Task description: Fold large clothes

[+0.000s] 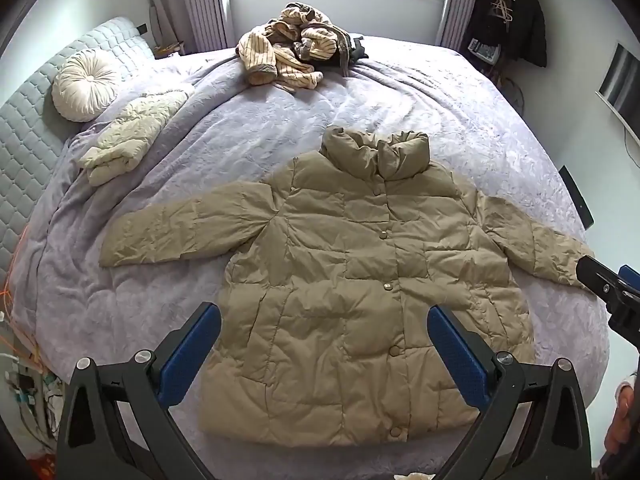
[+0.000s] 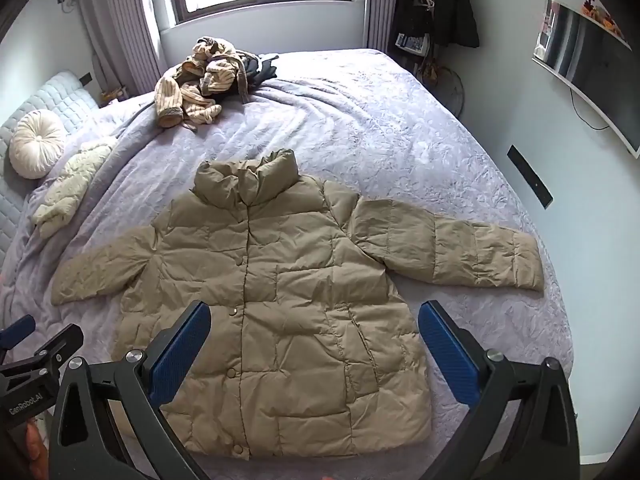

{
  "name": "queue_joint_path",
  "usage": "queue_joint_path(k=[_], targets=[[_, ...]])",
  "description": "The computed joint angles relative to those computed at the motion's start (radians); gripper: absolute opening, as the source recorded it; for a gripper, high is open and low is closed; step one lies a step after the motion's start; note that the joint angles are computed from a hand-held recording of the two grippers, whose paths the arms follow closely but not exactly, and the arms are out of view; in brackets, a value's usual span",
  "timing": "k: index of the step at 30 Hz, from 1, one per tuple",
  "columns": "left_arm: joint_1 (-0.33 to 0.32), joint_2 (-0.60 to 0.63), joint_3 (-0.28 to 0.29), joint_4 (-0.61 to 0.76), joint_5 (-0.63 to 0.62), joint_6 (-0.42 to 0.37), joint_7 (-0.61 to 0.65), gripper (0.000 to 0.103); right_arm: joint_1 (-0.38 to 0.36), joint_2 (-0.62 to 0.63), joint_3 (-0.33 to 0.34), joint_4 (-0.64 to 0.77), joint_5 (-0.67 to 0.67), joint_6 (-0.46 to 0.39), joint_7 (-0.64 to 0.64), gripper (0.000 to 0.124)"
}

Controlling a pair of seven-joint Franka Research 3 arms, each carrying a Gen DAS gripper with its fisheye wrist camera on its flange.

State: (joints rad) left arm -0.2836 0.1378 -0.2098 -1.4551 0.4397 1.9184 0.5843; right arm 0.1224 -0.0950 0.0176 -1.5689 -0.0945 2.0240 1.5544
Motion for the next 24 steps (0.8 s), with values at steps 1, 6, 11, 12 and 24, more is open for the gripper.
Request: queue_joint_path(k=[1,6,11,12,24], targets=[[0.0,0.0,0.0,-0.001,-0.001,0.004,0.002,0.103,-0.001,0.002,-0.001,0.002,0.003,-0.004,-0.001,0.103],[-0.001,0.014,0.0,0.018,-0.008,-0.002,0.013,0.103,-0.002,0.007,-0.002,0.007,-0.004,-0.005,0.003,0.103],[-0.003,0.016,0.002,0.018,-0.008,-0.001,0.012,0.103,-0.001,0.013,-0.002,0.013,-0.011,-0.008,0.006,0.103],[-0.003,0.015,0.002,0.018,-0.008,-0.002,0.013,0.103,-0.001,0.013,-0.003,0.013,-0.012,-0.008,0.005,0.103],[-0.003,0.019,0.003,0.024,-0.01,-0.006,0.017,0.103,0.002,0.012,-0.002,0.013,-0.015,-0.008,0.011,0.103]])
